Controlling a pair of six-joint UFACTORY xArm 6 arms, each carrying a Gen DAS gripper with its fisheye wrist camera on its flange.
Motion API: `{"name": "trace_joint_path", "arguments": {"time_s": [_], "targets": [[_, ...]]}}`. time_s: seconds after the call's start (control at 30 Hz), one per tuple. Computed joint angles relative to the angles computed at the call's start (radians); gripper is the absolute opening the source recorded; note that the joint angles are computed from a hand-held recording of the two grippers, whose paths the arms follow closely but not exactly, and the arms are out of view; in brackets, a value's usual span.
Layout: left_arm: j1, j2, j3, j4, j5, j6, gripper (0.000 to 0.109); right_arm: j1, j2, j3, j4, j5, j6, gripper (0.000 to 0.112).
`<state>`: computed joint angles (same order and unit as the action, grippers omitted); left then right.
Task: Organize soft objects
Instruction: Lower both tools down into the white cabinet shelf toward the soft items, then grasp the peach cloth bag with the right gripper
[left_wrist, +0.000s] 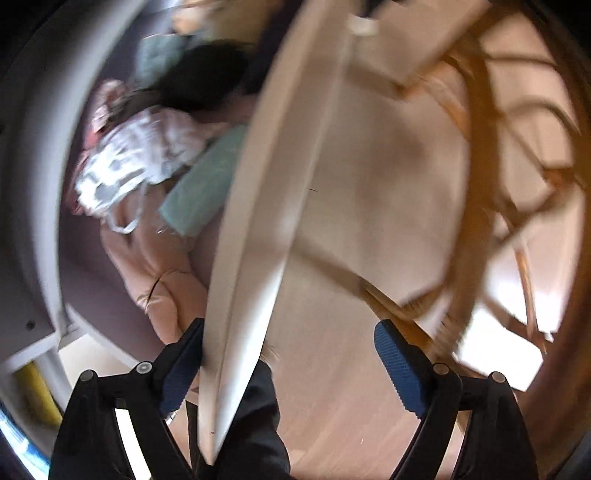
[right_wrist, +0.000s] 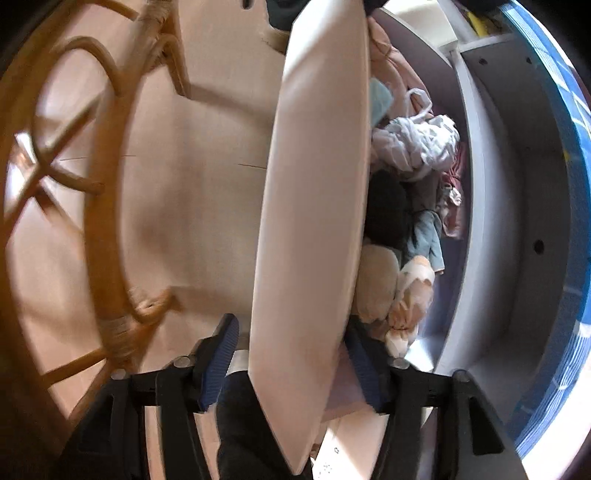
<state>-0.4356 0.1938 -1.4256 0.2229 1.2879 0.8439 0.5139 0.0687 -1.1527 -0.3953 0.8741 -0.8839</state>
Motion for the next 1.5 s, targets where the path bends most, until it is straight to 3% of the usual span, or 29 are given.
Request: {"name": "trace_joint_path", "arguments": {"time_s": [0.1, 0.13, 0.2, 0.27, 0.33, 0.43, 0.47, 0.6, 0.63, 0.77, 0.83, 0.9, 0.97, 1.27, 1.3, 1.33, 1.37, 1.43, 1.5], "targets": [[0.044, 0.021, -0.101, -0.115, 0.055, 0.02, 0.074, -0.014, -0.001, -0.066, 0.142, 0.071, -0.097, 0.041], [0.065, 0.036, -0.158, -0.159, 0.06, -0.007, 0.074, -0.02, 0.009, -0.102, 0.184, 0.094, -0.096, 0.041], [0.115, 0.087, -0.291, -0.264, 0.044, -0.108, 0.074, -0.046, 0.046, -0.204, 0.324, 0.14, -0.081, 0.04], [0.134, 0.129, -0.369, -0.266, -0.026, -0.232, 0.075, -0.073, 0.093, -0.308, 0.422, 0.151, -0.014, 0.04], [0.118, 0.165, -0.4, -0.144, -0.083, -0.335, 0.074, -0.077, 0.138, -0.358, 0.385, 0.1, 0.095, 0.04], [0.095, 0.147, -0.332, -0.002, -0.111, -0.371, 0.074, -0.06, 0.182, -0.338, 0.151, -0.004, 0.263, 0.035], [0.084, 0.148, -0.317, 0.027, -0.102, -0.37, 0.074, -0.054, 0.2, -0.343, 0.104, 0.003, 0.291, 0.035], [0.087, 0.179, -0.301, -0.06, -0.066, -0.357, 0.074, -0.033, 0.261, -0.373, 0.069, 0.103, 0.29, 0.034], [0.091, 0.188, -0.308, -0.075, -0.059, -0.35, 0.074, -0.03, 0.265, -0.372, 0.078, 0.116, 0.281, 0.023], [0.107, 0.265, -0.4, -0.107, 0.023, -0.374, 0.071, -0.022, 0.282, -0.414, 0.147, 0.204, 0.255, 0.006], [0.121, 0.299, -0.445, -0.157, 0.058, -0.365, 0.068, -0.022, 0.297, -0.465, 0.233, 0.307, 0.224, 0.001], [0.134, 0.306, -0.442, -0.187, 0.066, -0.346, 0.065, -0.017, 0.27, -0.452, 0.306, 0.351, 0.184, 0.002], [0.136, 0.319, -0.442, -0.19, 0.077, -0.321, 0.064, 0.017, 0.215, -0.371, 0.252, 0.303, 0.143, 0.002], [0.113, 0.412, -0.507, -0.175, 0.148, -0.187, 0.061, 0.066, 0.212, -0.405, 0.312, 0.471, 0.022, 0.001], [0.11, 0.43, -0.533, -0.166, 0.148, -0.176, 0.064, 0.067, 0.209, -0.408, 0.306, 0.469, 0.027, 0.006], [0.099, 0.45, -0.57, -0.155, 0.147, -0.175, 0.068, 0.065, 0.213, -0.418, 0.303, 0.465, 0.04, 0.019], [0.1, 0.451, -0.564, -0.149, 0.106, -0.175, 0.077, 0.057, 0.223, -0.437, 0.305, 0.461, 0.054, 0.025], [0.096, 0.461, -0.584, -0.147, 0.051, -0.232, 0.08, 0.036, 0.25, -0.499, 0.317, 0.446, 0.116, 0.028], [0.119, 0.542, -0.718, -0.16, 0.051, -0.343, 0.085, 0.018, 0.265, -0.537, 0.291, 0.394, 0.202, 0.031]]}}
